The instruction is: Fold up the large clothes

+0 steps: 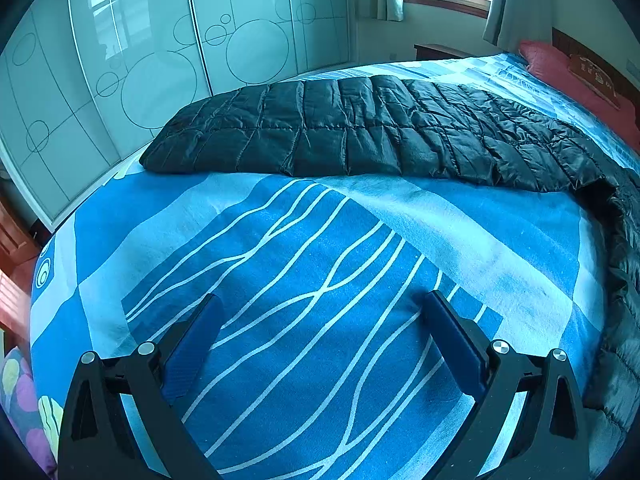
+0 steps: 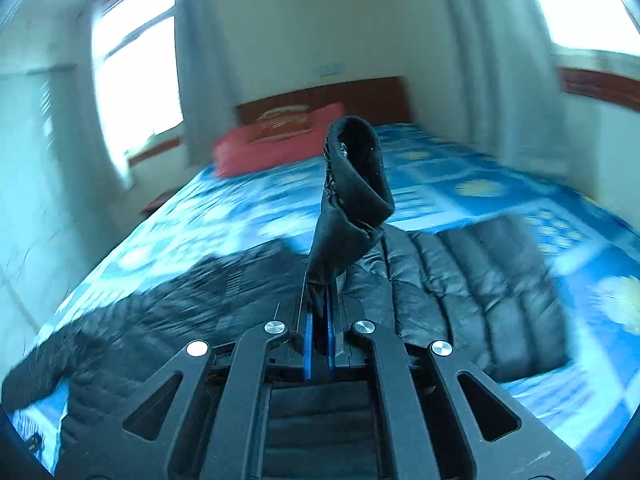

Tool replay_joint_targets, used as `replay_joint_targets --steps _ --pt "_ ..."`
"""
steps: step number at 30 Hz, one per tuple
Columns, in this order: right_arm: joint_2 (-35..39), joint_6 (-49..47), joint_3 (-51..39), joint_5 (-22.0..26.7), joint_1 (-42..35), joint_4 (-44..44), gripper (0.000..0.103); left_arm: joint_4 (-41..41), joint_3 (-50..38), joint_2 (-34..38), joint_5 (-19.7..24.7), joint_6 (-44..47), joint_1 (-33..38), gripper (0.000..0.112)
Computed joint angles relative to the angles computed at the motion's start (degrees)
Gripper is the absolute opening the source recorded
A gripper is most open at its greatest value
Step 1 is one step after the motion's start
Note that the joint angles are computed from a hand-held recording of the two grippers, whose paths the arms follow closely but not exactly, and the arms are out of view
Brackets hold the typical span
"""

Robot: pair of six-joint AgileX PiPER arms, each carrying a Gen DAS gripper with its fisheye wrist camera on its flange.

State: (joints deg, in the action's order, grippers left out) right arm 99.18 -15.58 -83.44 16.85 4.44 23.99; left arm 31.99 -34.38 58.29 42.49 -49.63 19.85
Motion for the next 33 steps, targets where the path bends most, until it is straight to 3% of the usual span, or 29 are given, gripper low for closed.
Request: replay_joint_targets --steps 7,14,17,18,19,21,26,27,28,29,31,33 --pt "9.9 26.1 -10.7 4.3 18.0 -26.6 0.005 -1.1 1.1 -0.7 -2.3 1.3 1.8 0.099" --pt "19.8 28.8 -20.9 12.1 24.7 -29.4 0.005 -0.9 2.1 -1.9 -2.5 1.3 1.9 0.099" --pt "23.8 24.7 -25.1 17.1 25.1 -25.1 0.014 -1.1 2.1 -1.8 -2.6 1.5 2.1 0.099" --pt "24.9 21.3 -26.8 19.8 24.8 -21.8 0.023 -1.1 2.1 -1.8 -2.6 1.5 2.0 0.099" --pt "25.0 17.2 -26.7 20.1 24.5 -17.4 0.043 -1.1 2.0 -1.7 -2.6 1.6 2.2 0.099" --pt "21.8 9.9 -21.5 17.2 23.6 -9.8 0.067 -1.0 2.1 -1.7 -2.7 1.6 2.2 0.099" --pt "9.0 -7.2 -7.8 13.5 17.1 6.8 0.066 -0.8 2.1 -1.7 -2.7 1.3 2.0 0.099" --pt "7.7 -8.1 -6.9 13.4 15.3 7.7 0.06 -0.8 2.1 -1.7 -2.6 1.2 1.9 0.099" --pt "6.1 -9.9 -5.9 13.6 11.8 9.0 0.046 -0.9 2.1 -1.7 -2.6 1.2 1.9 0.099" --pt "5.6 -9.7 -6.4 14.2 8.8 8.0 0.041 -1.0 2.1 -1.7 -2.7 1.4 2.1 0.099" --pt "7.1 -5.6 -10.1 15.8 1.1 2.6 0.02 -0.5 2.2 -1.6 -2.6 0.9 1.8 0.099" --pt "9.7 -2.3 -14.1 17.9 -5.1 0.7 0.011 -0.5 2.2 -1.7 -2.6 1.0 1.9 0.099"
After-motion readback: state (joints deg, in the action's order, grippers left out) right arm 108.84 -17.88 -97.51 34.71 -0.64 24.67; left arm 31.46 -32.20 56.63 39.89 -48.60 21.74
